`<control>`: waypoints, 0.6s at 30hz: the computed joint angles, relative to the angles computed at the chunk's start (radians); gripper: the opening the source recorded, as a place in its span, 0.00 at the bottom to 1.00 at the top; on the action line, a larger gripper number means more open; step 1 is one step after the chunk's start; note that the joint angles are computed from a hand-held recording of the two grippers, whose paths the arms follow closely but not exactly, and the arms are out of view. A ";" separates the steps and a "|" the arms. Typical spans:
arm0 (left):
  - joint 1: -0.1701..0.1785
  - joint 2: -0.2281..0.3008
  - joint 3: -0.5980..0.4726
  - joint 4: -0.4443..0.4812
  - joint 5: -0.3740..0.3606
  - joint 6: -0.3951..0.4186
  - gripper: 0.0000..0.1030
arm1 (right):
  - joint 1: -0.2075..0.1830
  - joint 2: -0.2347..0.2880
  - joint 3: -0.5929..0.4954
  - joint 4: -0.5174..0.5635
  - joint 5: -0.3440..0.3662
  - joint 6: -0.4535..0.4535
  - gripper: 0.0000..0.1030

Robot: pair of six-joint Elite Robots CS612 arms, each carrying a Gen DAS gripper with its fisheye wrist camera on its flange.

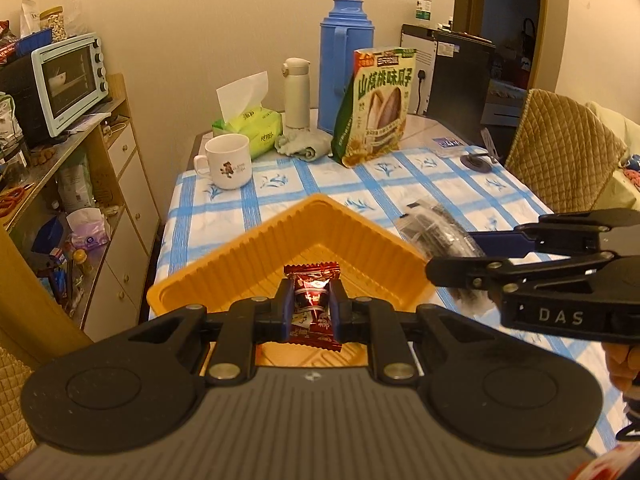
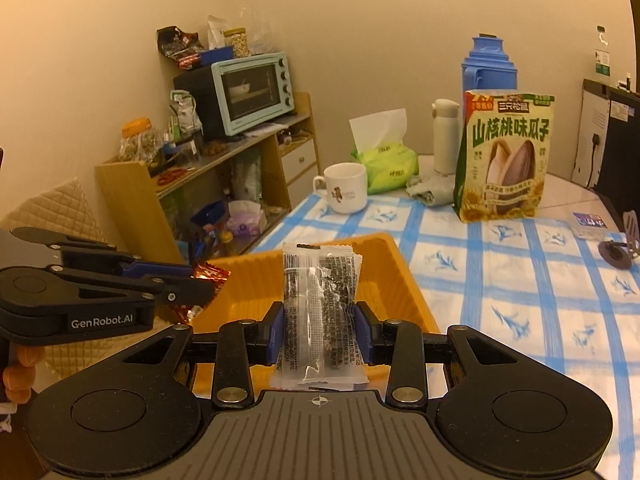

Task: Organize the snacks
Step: 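Carry the red-and-gold candy and the clear packet over the orange basket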

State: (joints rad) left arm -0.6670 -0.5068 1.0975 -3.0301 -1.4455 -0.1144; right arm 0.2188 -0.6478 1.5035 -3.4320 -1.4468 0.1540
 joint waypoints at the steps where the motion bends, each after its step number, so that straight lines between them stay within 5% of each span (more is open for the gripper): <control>1: 0.002 0.008 -0.018 0.010 0.000 -0.002 0.16 | -0.001 0.007 -0.015 0.009 0.004 0.002 0.36; 18: 0.036 0.165 -0.314 0.248 -0.013 -0.026 0.16 | -0.018 0.121 -0.229 0.181 0.009 0.017 0.36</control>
